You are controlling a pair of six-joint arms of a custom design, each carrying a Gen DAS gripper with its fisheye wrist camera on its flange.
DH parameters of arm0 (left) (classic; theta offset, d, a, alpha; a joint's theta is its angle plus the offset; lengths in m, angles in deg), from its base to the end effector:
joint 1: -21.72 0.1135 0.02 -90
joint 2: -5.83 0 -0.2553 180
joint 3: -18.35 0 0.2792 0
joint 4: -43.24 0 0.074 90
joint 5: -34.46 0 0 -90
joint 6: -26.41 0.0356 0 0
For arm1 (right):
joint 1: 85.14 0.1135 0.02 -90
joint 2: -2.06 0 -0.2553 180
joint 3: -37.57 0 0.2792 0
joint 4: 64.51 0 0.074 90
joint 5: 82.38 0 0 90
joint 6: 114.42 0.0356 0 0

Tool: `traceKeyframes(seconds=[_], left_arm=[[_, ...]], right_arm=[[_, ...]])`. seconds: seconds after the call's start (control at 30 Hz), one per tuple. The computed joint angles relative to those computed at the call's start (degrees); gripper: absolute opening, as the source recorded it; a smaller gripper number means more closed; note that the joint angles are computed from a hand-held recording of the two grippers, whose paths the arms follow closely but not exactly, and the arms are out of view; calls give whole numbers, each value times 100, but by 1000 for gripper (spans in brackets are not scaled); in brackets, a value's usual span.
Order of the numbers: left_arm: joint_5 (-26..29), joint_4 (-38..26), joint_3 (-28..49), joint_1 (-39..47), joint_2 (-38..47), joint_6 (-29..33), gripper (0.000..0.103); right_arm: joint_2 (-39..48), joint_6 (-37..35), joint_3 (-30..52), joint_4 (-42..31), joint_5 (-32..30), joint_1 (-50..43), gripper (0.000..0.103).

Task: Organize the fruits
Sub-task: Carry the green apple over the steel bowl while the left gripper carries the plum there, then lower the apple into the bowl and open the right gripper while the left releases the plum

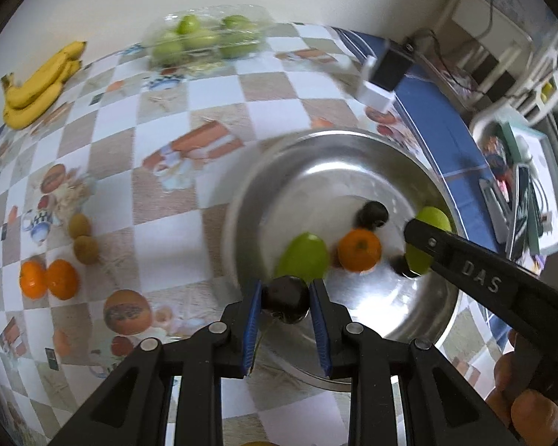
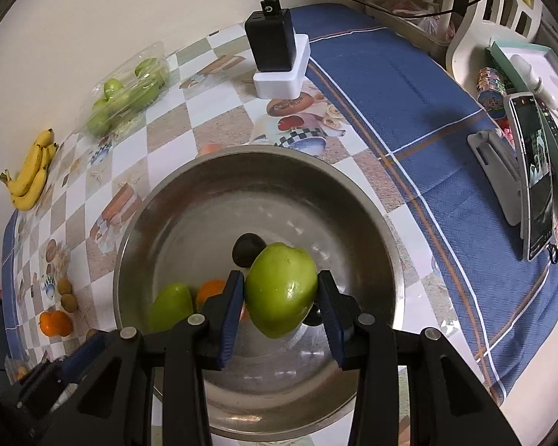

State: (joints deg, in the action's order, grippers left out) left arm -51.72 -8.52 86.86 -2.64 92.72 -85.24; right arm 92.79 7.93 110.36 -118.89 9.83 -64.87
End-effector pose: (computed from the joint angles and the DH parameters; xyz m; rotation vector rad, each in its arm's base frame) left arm 0.2799 -0.1293 0.1774 0.0836 2.8338 -0.2810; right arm 0.3027 0.1103 0.1784 0.3078 2.8277 0.1469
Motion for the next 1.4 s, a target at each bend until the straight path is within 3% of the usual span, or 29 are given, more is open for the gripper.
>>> traceKeyframes(seconds=[0.87,1.4], left_arm=[[-60,-86,255,-380,597,7,30],[-60,-88,175,-247,455,-32,31]], right_arm=[[365,-90,187,-177,-91,90,42],[231,-161,138,-111,-94,137,42]])
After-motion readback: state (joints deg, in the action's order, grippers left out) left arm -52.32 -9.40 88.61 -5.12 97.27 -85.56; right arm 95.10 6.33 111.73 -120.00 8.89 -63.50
